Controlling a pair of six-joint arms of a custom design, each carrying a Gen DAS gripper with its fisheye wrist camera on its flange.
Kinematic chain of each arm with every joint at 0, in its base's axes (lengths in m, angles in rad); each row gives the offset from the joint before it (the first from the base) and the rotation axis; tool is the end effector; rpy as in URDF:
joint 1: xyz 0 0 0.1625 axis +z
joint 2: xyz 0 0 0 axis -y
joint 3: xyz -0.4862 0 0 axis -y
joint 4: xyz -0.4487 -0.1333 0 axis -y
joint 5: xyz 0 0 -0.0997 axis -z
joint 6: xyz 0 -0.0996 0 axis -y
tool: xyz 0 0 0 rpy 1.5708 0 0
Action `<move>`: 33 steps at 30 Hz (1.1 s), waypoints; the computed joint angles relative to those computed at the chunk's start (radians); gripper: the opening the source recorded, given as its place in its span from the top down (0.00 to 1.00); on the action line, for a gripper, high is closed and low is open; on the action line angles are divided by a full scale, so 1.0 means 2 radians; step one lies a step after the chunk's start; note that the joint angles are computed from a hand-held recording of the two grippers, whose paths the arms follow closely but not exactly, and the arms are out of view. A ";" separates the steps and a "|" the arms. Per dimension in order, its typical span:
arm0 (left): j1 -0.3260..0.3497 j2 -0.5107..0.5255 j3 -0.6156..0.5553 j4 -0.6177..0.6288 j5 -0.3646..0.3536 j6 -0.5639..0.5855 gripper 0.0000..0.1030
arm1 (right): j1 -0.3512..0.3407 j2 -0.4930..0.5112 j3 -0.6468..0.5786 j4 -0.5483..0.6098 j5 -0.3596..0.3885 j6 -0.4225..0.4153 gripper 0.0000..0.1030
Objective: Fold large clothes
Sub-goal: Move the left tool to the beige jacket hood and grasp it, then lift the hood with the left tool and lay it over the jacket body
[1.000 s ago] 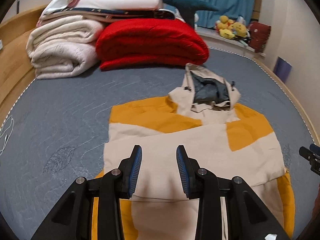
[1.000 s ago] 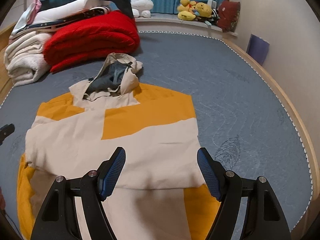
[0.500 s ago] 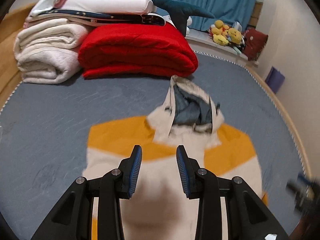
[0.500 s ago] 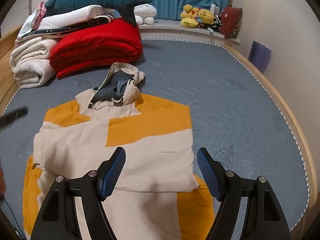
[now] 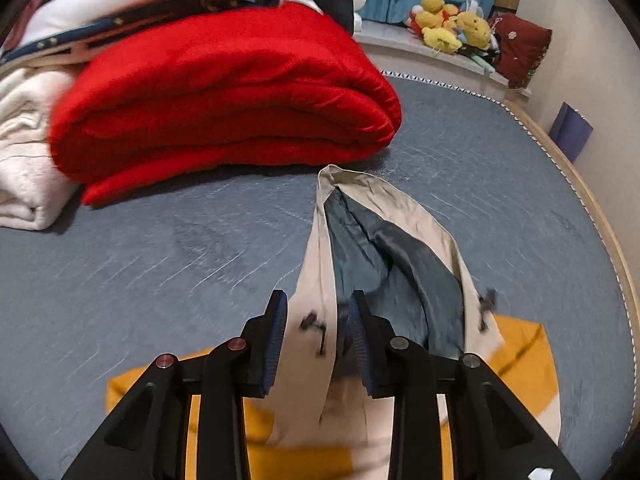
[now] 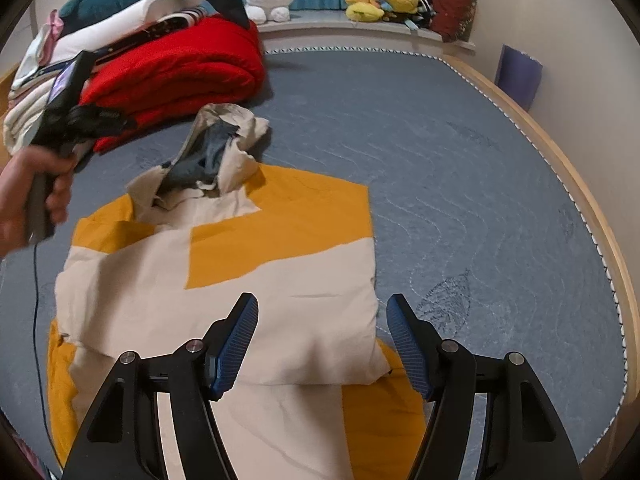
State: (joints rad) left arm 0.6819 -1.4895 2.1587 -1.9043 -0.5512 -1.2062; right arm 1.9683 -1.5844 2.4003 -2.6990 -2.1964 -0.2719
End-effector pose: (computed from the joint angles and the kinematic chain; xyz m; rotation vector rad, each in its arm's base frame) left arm -0.2261 -0.4646 0.2866 -0.1425 2.2167 -0.8837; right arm 0.2319 -0.3587 0.2756 0.7016 -2.4053 0.4440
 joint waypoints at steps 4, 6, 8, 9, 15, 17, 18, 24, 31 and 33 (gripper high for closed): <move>0.050 0.034 -0.011 -0.095 -0.016 0.075 0.72 | -0.015 0.015 -0.002 -0.008 -0.008 -0.003 0.35; 0.068 0.049 -0.017 -0.128 -0.019 0.103 0.71 | -0.024 0.022 -0.003 -0.004 -0.011 0.004 0.35; 0.090 0.067 -0.029 -0.153 -0.027 0.125 0.67 | -0.030 0.025 -0.005 0.002 -0.007 0.008 0.35; 0.097 0.071 -0.033 -0.161 -0.030 0.132 0.67 | -0.032 0.028 -0.006 0.005 -0.006 0.010 0.35; 0.136 0.101 -0.062 -0.175 -0.030 0.147 0.66 | -0.046 0.035 -0.012 0.028 0.007 0.039 0.35; 0.145 0.109 -0.072 -0.166 -0.029 0.141 0.67 | -0.049 0.039 -0.013 0.028 0.009 0.046 0.35; 0.148 0.113 -0.077 -0.159 -0.026 0.141 0.67 | -0.049 0.040 -0.014 0.029 0.010 0.049 0.35; 0.146 0.121 -0.085 -0.136 -0.024 0.166 0.98 | -0.051 0.045 -0.017 0.037 0.017 0.056 0.35; 0.038 0.031 -0.009 -0.089 -0.018 0.168 0.99 | -0.056 0.031 -0.024 0.046 0.024 0.066 0.37; -0.005 0.003 0.010 -0.063 -0.024 0.154 0.99 | -0.054 0.024 -0.027 0.052 0.030 0.069 0.37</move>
